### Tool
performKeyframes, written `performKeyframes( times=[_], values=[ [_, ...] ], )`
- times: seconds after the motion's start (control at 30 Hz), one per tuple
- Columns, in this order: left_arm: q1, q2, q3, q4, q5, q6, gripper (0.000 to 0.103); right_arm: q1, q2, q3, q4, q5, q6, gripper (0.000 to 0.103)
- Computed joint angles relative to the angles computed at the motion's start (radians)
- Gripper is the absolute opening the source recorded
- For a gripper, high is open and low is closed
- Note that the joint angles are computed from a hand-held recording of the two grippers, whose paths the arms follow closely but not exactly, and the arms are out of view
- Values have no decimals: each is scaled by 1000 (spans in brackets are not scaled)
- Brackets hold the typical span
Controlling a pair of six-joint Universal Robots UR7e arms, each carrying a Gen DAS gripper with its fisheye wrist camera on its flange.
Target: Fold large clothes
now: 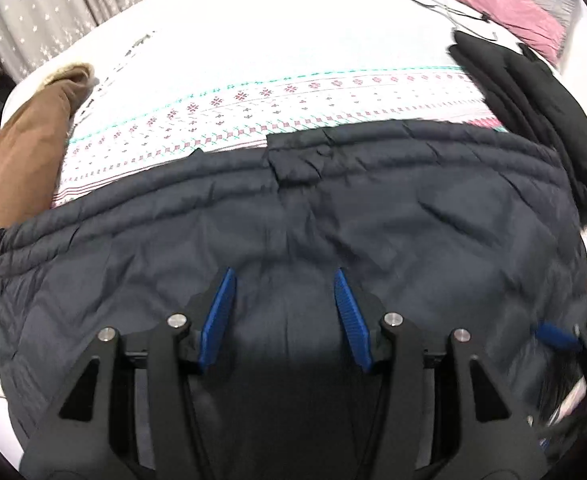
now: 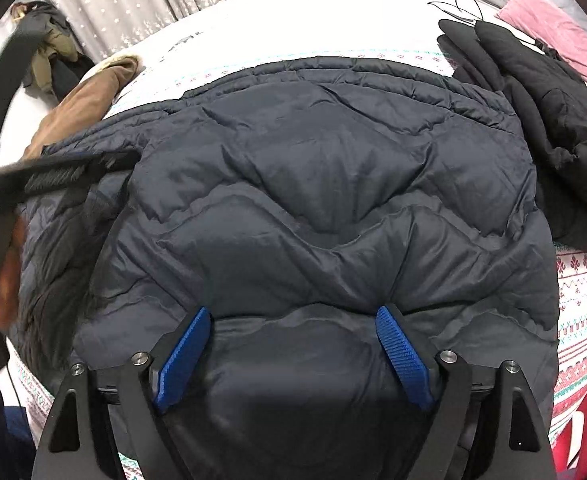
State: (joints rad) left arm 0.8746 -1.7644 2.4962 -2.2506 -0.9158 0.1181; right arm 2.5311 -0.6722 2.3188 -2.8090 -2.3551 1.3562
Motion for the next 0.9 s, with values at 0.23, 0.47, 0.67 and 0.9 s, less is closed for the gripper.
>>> performKeyframes(
  times=[0.23, 0.47, 0.67, 0.9],
  values=[
    [38, 72, 44, -120, 35, 36, 54, -1, 10, -3, -13, 8, -19, 89],
    [39, 57, 9, -52, 12, 4, 54, -8, 17, -12, -7, 16, -25, 92],
    [2, -194, -17, 174, -57, -23, 54, -29, 30, -16, -12, 5, -47, 96],
    [-176, -729, 64, 710, -61, -63, 54, -33, 40, -27, 4, -2, -48, 99]
  ],
)
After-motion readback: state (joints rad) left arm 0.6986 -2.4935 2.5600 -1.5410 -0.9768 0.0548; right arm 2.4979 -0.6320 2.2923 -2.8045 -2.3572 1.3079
